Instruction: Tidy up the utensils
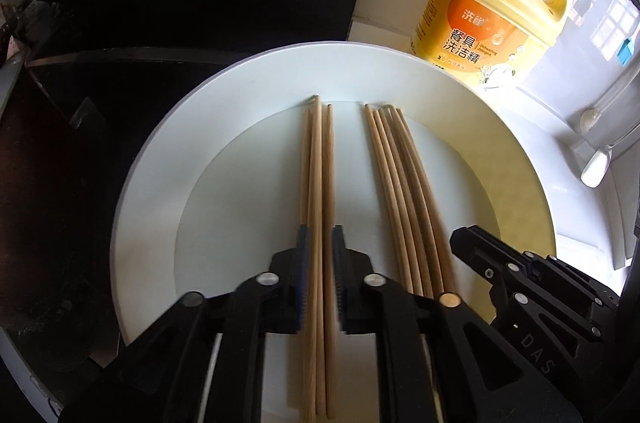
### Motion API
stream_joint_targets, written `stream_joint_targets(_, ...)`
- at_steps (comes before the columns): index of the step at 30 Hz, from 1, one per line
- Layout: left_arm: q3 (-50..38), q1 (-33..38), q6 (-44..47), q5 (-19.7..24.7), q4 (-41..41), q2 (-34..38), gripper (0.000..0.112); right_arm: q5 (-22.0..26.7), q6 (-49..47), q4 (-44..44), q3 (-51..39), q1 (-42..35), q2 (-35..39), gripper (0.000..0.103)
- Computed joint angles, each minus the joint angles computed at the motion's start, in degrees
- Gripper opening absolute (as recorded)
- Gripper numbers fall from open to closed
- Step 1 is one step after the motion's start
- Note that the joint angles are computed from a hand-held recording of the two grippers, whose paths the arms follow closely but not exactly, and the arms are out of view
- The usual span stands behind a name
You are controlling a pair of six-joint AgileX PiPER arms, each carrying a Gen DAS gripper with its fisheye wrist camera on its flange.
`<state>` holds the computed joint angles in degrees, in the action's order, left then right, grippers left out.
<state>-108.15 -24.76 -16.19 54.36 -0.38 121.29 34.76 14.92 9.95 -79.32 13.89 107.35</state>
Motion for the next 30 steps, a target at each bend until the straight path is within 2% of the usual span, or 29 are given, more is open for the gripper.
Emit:
stream_joint_targets(1, 0.7, -0.1, -1.1, -0.3, 1.0, -0.6, 0.039, -0.2, 1.1, -1.3, 0.4, 0.2, -0.5, 0.013)
stream_joint_targets(2, 2.6, 0.1, -1.8, -1.3, 2.0, -1.9, 0.057, -0.5, 2.0, -2.3, 0.9, 0.3, -1.2, 0.015)
stream_joint_targets(3, 4.1, 0.0, -2.9, -2.3, 3.0, -3.0, 0.068, -0.7, 2.4, -2.7, 1.6, 0.2, -2.0, 0.018)
stream_joint_targets(5, 6.3, -0.4, -4.1, -3.5, 4.6, -4.9, 0.068, -1.3, 2.6, -2.8, 3.0, 0.0, -3.4, 0.023)
stream_joint_targets(7, 6.3, -0.6, -4.7, -2.4, 5.4, -5.3, 0.068, -1.5, 3.8, -4.4, 4.2, 0.2, -4.8, 0.025)
stream_joint_targets(12, 4.2, -1.4, -7.3, 0.9, 7.1, -4.8, 0.082, -2.2, 6.8, -7.7, 6.7, 0.9, -7.5, 0.035)
stream_joint_targets(16, 5.0, -1.3, -7.6, 2.5, 8.2, -6.2, 0.090, -2.4, 8.8, -9.7, 8.2, 1.4, -9.3, 0.043)
stream_joint_targets(22, 4.8, -1.6, -8.5, 4.8, 9.1, -7.3, 0.091, -1.5, 10.2, -11.0, 8.7, 1.7, -10.7, 0.050)
stream_joint_targets(30, 9.0, -1.0, -9.0, 4.6, 8.4, -12.4, 0.092, 0.7, 11.4, -11.8, 8.8, 2.4, -12.2, 0.055)
